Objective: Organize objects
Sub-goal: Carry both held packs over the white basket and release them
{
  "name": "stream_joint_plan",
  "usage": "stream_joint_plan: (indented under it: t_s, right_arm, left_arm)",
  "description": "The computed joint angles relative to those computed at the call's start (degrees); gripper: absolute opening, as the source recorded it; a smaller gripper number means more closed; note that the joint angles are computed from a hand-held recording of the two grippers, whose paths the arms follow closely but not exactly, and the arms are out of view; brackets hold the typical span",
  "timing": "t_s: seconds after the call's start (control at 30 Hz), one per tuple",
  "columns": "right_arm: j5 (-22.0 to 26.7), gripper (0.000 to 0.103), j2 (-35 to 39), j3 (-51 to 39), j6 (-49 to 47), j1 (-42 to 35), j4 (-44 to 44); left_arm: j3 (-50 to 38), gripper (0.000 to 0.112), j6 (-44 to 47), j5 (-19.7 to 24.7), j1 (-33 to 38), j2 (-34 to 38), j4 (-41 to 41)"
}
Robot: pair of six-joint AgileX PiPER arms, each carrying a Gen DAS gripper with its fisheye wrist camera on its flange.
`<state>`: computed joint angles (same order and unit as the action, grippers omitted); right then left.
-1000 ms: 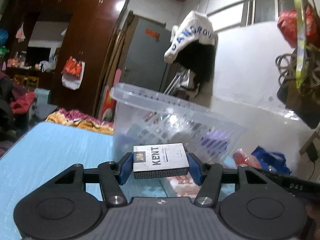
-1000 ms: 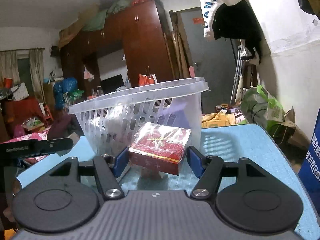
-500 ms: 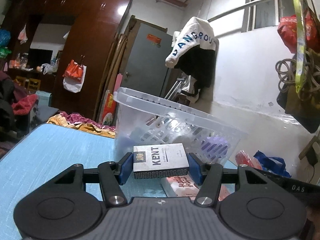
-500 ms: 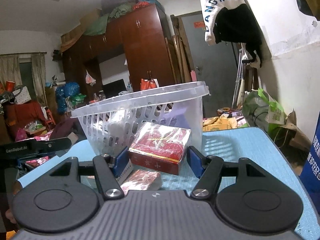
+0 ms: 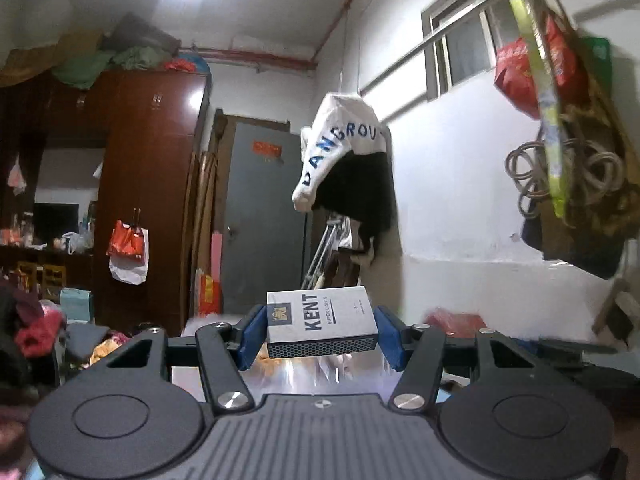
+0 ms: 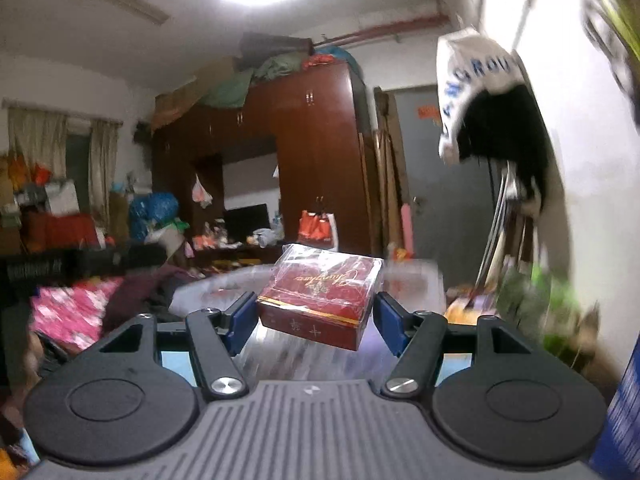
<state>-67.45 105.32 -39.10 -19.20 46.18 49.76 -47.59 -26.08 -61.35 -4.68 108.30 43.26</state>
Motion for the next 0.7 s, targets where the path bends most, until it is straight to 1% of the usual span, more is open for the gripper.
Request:
stream_joint_plan:
  t_s: [0.07,0.13,0.17,0.2,0.23,0.27,0.3,0.33,0.37,0.4,0.43,0.47,0.5,0.53,0.57,0.6,0.63,0.7]
  right_arm:
    - [8.4,0.067,-2.54,-7.11,-11.46,-3.79,2.58]
    - [18.1,0.067,-1.7,-16.48,-22.92,-8.77,7.21]
    - [22.67,0.068,-1.36,-20.57,-28.65,-10.63,11.41]
    - [27.37,0.071,-1.15,-23.87,-34.37,-12.28,15.65]
    - [30.37,0.081,-0.53,-26.3,-39.04,-13.36,19.28]
    - [31.07,0.088,0.38,-28.33,-43.81,-13.59,23.55]
    - [29.61,0.096,1.45,-29.12,-46.3,-13.13,26.11]
    - [28.29,0.097,1.61,-28.44,-46.49,-12.47,26.58]
    - [27.02,0.097,0.82,-26.22,-44.39,-11.61,24.94]
    - [25.8,0.103,-0.93,-22.52,-39.99,-10.52,21.97]
    - [25.0,0.103,-2.71,-18.61,-34.26,-9.88,18.25]
    - [24.32,0.103,-4.63,-14.53,-28.53,-8.97,15.11]
    - [24.7,0.103,-6.29,-10.8,-22.81,-8.47,11.98]
    - [25.28,0.103,-7.06,-7.64,-18.09,-7.91,9.13]
    - [26.84,0.103,-7.21,-6.49,-15.66,-8.22,6.99]
    - [28.41,0.103,-6.48,-5.62,-14.57,-8.18,6.73]
    - [29.9,0.103,-5.18,-5.66,-13.84,-8.32,6.9]
    - [33.84,0.103,-1.98,-6.88,-11.98,-9.17,6.02]
  left_arm:
    - [-8.68,0.062,-4.67,11.46,-4.03,-0.29,-0.41]
    - [-19.64,0.063,-14.94,22.92,-6.46,2.21,6.22]
    - [-23.12,0.073,-18.1,26.56,-7.29,3.52,8.14]
    - [-27.57,0.094,-23.46,31.4,-8.2,5.35,12.23]
    - [-30.32,0.1,-26.54,35.09,-8.98,6.97,14.7]
    - [-30.98,0.101,-27.32,36.49,-9.15,7.74,15.48]
    - [-29.86,0.101,-25.82,35.81,-8.75,7.72,14.67]
    - [-26.94,0.101,-22.02,33.45,-8.02,6.87,11.73]
    - [-23.01,0.101,-16.29,30.36,-7.41,5.61,7.08]
    - [-18.74,0.101,-12.48,26.83,-6.36,4.15,4.55]
    - [-13.44,0.103,-8.65,21.62,-4.73,2.68,2.64]
    - [-9.7,0.103,-5.97,17.43,-3.58,1.95,1.49]
    - [-5.96,0.103,-3.31,14.08,-2.31,1.86,1.12]
    - [-4.37,0.103,-2.63,13.02,-1.67,2.71,2.29]
    - [-4.44,0.103,-3.62,14.21,-1.67,3.85,4.73]
    - [-4.81,0.103,-3.94,16.07,-2.39,4.9,5.54]
    - [-5.49,0.103,-3.5,18.42,-3.28,6.52,5.32]
    - [-7.28,0.103,-3.09,21.71,-4.71,8.83,3.89]
